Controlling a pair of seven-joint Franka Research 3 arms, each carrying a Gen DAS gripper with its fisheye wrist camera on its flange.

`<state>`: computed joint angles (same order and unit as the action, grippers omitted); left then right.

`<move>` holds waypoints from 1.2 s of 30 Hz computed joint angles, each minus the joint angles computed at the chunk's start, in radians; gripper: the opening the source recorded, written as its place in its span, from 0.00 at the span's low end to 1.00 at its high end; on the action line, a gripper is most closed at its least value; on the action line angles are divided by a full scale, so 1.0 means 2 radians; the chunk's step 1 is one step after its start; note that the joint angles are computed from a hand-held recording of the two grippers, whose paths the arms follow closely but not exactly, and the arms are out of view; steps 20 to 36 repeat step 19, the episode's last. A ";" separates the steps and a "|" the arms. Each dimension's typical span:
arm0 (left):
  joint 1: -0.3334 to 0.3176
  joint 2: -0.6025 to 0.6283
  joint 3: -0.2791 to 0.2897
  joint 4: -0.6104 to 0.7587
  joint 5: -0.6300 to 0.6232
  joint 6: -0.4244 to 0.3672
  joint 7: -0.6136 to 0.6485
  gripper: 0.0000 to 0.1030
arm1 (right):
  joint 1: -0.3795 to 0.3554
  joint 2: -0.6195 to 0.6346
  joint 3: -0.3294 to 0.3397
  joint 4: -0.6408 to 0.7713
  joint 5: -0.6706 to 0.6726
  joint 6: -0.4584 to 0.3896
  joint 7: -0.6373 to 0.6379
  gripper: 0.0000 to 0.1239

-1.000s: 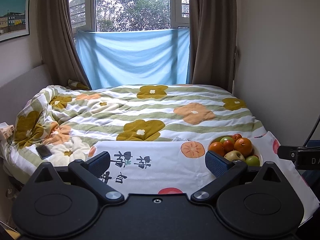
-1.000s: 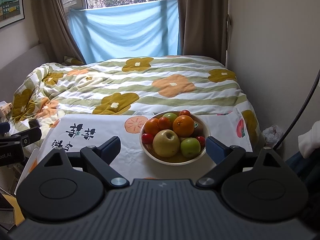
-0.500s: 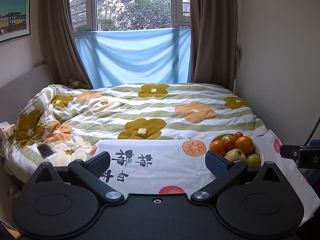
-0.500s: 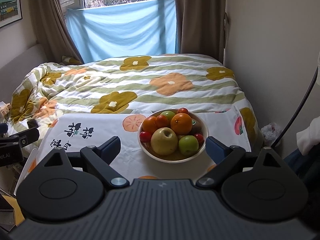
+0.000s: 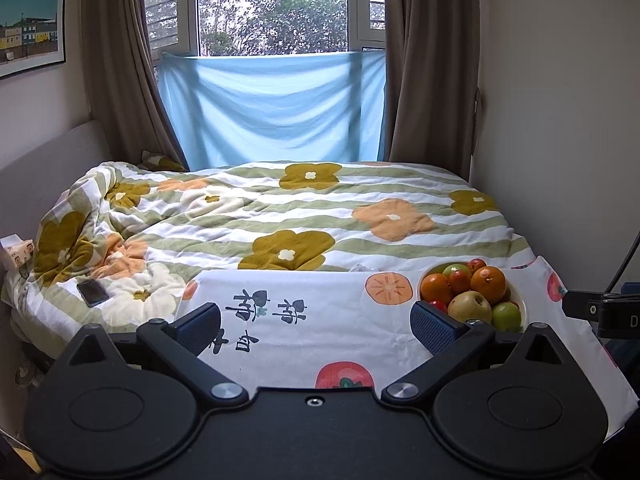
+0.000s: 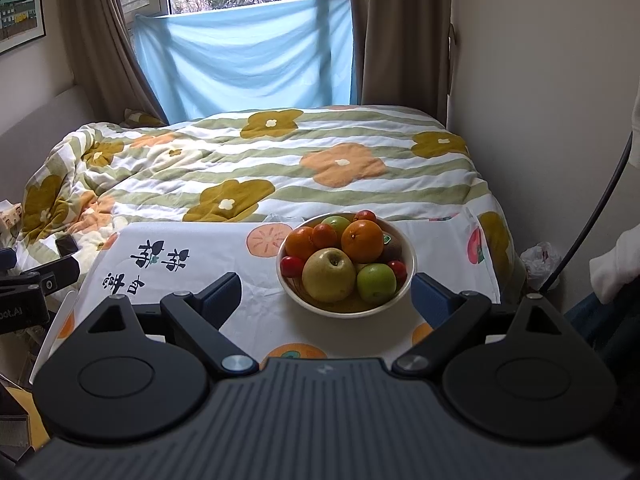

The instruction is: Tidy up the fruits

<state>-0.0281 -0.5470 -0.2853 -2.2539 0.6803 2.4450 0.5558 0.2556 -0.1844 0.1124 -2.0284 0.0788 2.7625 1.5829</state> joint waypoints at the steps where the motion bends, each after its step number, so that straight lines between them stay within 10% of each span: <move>1: -0.001 -0.001 0.000 -0.001 -0.001 -0.002 0.000 1.00 | 0.000 -0.001 -0.001 -0.001 0.001 -0.001 -0.001 0.83; 36: -0.003 0.018 -0.003 0.009 0.009 -0.026 0.001 1.00 | -0.002 0.001 0.002 0.000 -0.001 -0.022 0.006 0.83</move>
